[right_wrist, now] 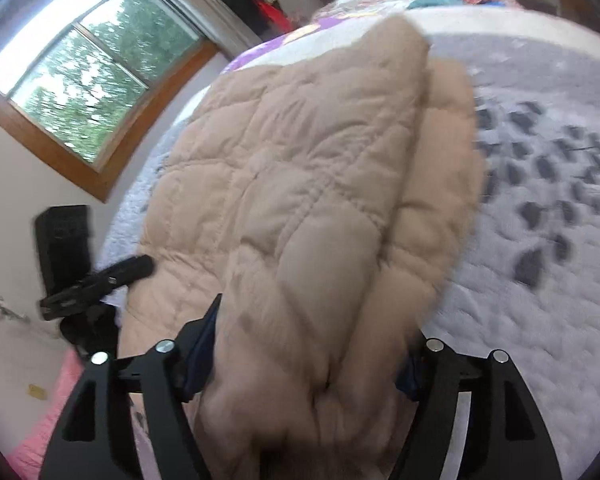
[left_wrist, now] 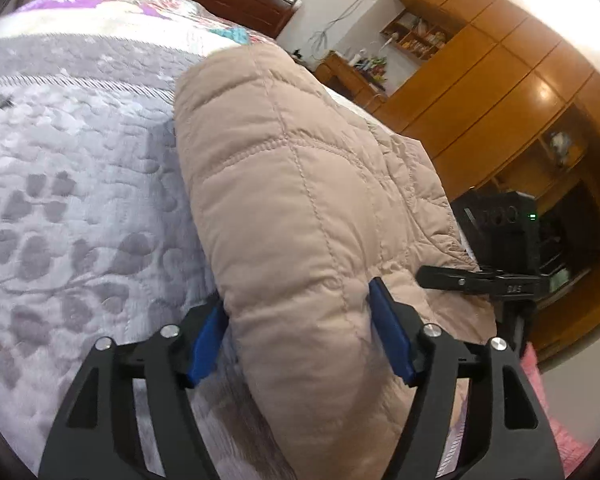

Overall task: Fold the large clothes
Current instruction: 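Lift the bundle end with both tools and fold it over onto itself, then open both tools and withdraw them from the folded jacket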

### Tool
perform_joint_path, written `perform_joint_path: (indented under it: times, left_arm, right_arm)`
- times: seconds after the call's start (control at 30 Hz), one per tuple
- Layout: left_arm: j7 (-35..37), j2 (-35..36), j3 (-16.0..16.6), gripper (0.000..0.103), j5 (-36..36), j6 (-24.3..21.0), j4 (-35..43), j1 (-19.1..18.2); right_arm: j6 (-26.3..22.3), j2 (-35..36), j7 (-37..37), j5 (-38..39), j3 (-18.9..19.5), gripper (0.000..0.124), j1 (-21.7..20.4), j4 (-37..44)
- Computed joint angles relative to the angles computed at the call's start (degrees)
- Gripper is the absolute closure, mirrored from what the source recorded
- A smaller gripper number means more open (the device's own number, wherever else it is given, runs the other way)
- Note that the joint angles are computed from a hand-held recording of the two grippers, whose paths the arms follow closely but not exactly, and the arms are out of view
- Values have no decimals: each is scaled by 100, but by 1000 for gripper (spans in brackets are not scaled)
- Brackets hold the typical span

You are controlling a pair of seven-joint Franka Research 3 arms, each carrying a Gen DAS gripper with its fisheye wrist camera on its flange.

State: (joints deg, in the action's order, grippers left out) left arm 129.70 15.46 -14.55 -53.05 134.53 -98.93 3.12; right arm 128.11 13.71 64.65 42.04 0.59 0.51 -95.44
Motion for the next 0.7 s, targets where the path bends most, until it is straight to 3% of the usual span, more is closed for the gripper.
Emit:
perform_joint_path:
  times: [0.1, 0.27, 0.33, 0.5, 0.6, 0.7]
  left_arm:
    - [-141, -685, 127, 31, 442, 728, -690, -177]
    - [-1774, -1684, 376, 31, 2786, 1857, -1787, -687]
    - [-2394, -2050, 404, 31, 3612, 2186, -2257, -803]
    - [-3213, -2344, 460, 31, 4539, 2613, -2684, -1011]
    - [-4005, -2153, 413, 30, 5504, 2584, -2634, -939]
    - [-4170, -2054, 519, 29, 5639, 2567, -2666, -1009]
  right_arm:
    - [569, -675, 479, -897, -123, 49, 251, -669]
    - [1389, -1865, 1828, -3002, -84, 49, 527, -1838]
    - [1443, -2223, 1917, -3267, -69, 49, 480, -2198]
    - [1436, -2370, 2153, -3571, -11, 50, 432, -2515]
    - [1341, -2169, 2111, -3387, -83, 50, 453, -2482]
    - [1269, -2059, 1983, -3142, -146, 50, 466, -2479]
